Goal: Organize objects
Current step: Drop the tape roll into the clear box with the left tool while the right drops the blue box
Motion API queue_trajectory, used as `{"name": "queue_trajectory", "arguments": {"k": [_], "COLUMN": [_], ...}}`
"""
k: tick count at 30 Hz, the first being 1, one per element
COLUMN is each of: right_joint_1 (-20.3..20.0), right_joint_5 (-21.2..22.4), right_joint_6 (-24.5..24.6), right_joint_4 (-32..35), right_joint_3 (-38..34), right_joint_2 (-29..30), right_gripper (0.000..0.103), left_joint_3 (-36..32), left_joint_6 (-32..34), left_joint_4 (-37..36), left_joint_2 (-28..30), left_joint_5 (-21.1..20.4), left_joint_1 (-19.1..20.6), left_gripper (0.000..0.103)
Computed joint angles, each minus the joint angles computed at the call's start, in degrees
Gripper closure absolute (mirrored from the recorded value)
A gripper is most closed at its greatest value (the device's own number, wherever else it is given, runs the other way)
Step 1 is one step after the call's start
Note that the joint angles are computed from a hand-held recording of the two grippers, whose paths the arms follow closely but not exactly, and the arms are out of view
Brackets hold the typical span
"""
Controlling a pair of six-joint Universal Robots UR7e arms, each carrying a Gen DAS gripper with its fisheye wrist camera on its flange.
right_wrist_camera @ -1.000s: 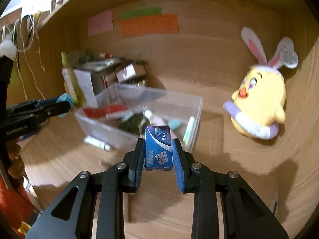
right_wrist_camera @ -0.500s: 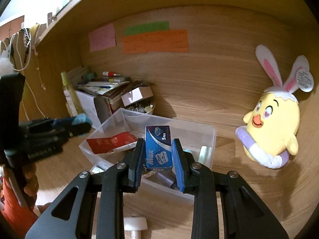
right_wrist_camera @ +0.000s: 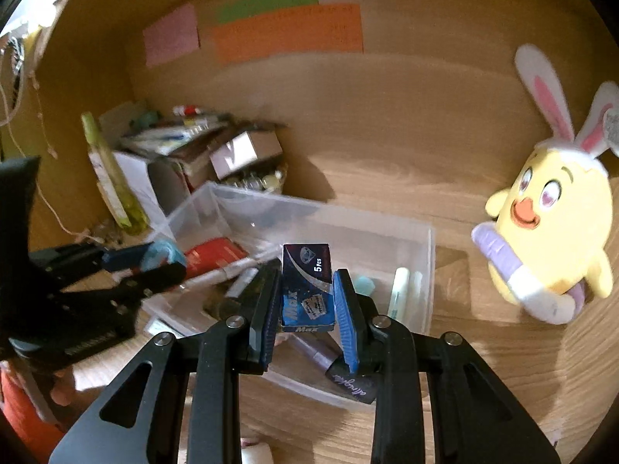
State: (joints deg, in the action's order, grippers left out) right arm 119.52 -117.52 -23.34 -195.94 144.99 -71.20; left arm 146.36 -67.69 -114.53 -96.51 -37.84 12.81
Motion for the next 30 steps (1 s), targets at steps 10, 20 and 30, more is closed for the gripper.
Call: {"name": "queue_trajectory", "arguments": {"k": [10,20,30], "right_joint_1": [-2.9,-2.9,-0.6], "right_joint_5": [-1.5,-0.9,1.1], "right_joint_6": [0.1,0.6,-0.5], "right_joint_4": [0.3,2.7,5.9], "right_joint_3": [-0.4,-0.4,5.3], "right_joint_2": [4.7,2.8,-7.5], "right_gripper": [0.078,0.066,0.053], "left_joint_3": [1.3,1.4,2.0], "left_joint_6": [2.1,-1.5,-6.5], "left_joint_4": [-2.7,1.8,7.0], "left_joint_2": [-0.9,-4.3,-8.0], "left_joint_5": [-0.8,-0.5,-3.4], "left_joint_1": [0.3,-3.5,-13.1], "left_gripper": [0.061,0.051,0.042]}}
